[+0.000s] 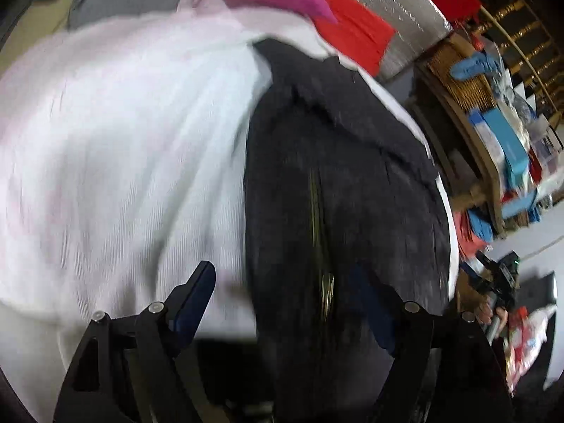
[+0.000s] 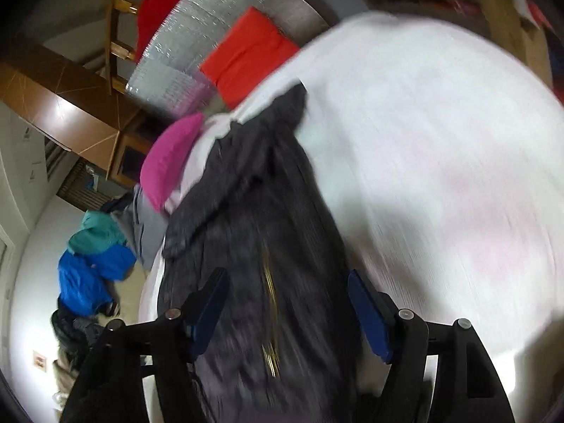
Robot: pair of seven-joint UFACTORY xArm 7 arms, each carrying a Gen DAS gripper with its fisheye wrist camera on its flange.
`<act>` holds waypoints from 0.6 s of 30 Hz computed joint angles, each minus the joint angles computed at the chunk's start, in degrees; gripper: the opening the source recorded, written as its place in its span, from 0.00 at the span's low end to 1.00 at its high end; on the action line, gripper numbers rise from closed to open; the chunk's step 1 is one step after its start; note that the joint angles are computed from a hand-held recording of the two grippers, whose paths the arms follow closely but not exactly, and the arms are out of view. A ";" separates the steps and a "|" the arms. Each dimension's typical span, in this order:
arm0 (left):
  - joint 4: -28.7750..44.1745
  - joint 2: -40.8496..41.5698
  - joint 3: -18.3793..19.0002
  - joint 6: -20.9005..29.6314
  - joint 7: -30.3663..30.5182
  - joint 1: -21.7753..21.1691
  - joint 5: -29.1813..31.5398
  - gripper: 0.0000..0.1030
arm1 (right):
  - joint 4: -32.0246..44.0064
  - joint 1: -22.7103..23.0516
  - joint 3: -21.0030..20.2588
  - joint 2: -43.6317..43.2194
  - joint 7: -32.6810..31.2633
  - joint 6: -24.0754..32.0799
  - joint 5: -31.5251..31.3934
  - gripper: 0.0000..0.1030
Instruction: Fold large clothes
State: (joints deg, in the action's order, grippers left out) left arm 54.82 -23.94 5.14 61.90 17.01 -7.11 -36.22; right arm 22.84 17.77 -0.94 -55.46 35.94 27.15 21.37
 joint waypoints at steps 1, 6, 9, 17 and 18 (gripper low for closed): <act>-1.67 -1.43 0.03 0.62 -0.08 0.23 0.41 0.78 | -2.04 0.31 0.31 -2.98 0.95 1.67 0.59 0.71; -11.06 -7.87 1.87 3.57 -1.47 0.64 -1.61 0.78 | -14.28 6.65 2.08 -14.42 6.85 -0.04 6.89 0.71; -13.85 -8.62 2.06 2.97 -0.60 -0.15 -4.04 0.78 | -17.31 12.94 0.87 -9.66 8.23 -9.57 9.46 0.71; -16.36 -11.35 0.07 -2.80 1.37 -2.64 -6.72 0.39 | -13.81 21.99 -0.76 -1.30 7.55 -18.99 4.35 0.35; -16.82 -11.93 -0.07 -3.37 1.63 -2.99 -6.37 0.39 | -13.94 22.06 -0.50 -2.81 7.34 -19.00 3.47 0.35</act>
State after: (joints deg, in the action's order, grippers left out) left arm 38.00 -35.87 5.07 58.52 18.64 -10.11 -42.59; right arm 8.89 39.83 -1.44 -58.28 43.28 8.15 24.84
